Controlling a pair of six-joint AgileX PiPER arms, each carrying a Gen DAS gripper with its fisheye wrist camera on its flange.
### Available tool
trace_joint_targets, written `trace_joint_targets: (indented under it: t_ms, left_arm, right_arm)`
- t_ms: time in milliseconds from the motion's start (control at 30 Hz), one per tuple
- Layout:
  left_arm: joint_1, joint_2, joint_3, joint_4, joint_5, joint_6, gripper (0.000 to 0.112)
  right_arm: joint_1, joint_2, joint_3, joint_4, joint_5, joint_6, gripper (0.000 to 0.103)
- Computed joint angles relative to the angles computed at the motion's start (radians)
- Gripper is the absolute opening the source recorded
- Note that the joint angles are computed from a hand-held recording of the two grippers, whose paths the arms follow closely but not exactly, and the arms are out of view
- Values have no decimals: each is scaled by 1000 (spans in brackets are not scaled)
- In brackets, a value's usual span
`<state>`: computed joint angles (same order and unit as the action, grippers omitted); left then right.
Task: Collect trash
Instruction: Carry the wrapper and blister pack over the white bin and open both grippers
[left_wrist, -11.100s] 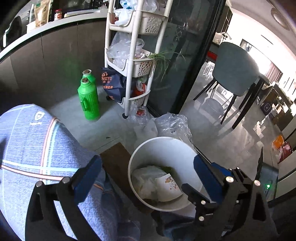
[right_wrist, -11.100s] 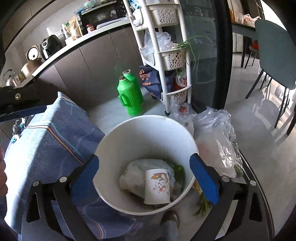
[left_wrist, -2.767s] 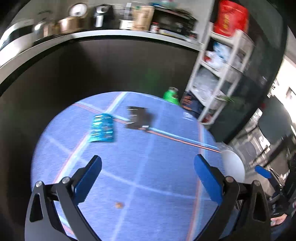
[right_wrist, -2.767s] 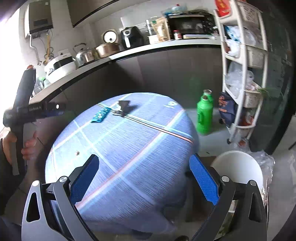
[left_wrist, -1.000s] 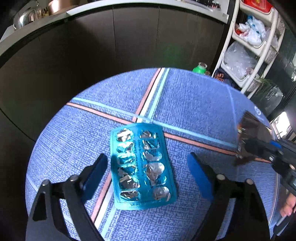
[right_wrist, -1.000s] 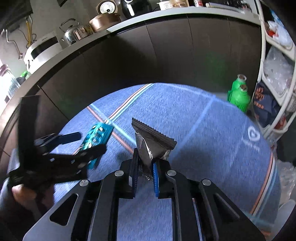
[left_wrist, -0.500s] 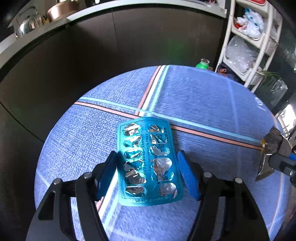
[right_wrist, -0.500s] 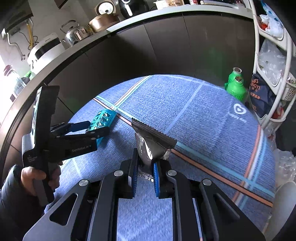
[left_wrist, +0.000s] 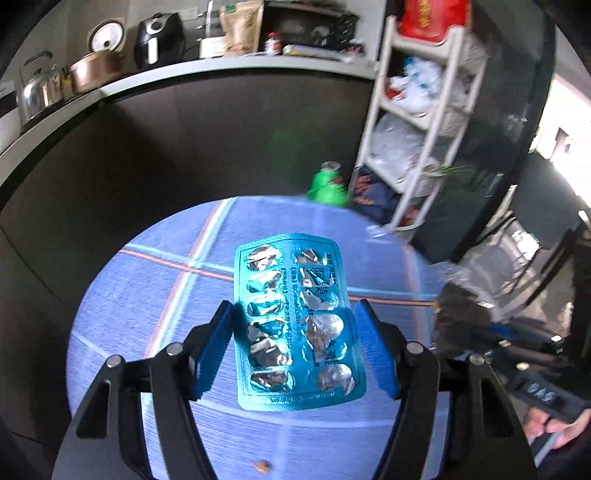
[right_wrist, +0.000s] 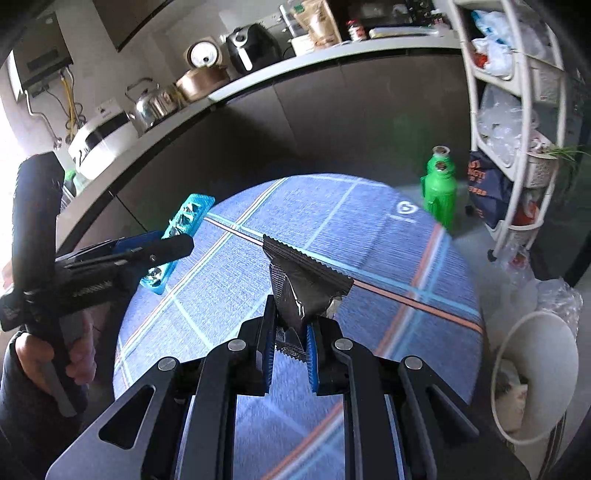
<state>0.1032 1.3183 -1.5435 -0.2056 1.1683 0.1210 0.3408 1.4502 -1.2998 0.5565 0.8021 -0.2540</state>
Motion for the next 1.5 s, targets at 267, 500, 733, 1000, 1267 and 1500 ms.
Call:
trace_joint_targets:
  t_ms: [267,500,733,1000,1267,1500]
  left_arm:
    - [-295,-41,-83,92,26,-214,67]
    - [-565,39,-145,171,3,-360,67]
    - [-708,189,-239,142,-22,-383,67]
    - [-767,356,-335,65,-42,-354,67]
    - [-779,507,-395,-4,-57,-320,68]
    - [-773,627,-467,-33,-58,-291,68]
  right_arm:
    - [-196,-202,122,98,80,-112,13]
    - [-552,-299,200,257,234,-310,13]
    - [-883,-281,268,353,348,-481,13]
    - [-1072,-176,319,379,364,-577,14]
    - [-1123,-61,346,371,319,-635,16]
    - [-1078,42,368,379,245,-672,17]
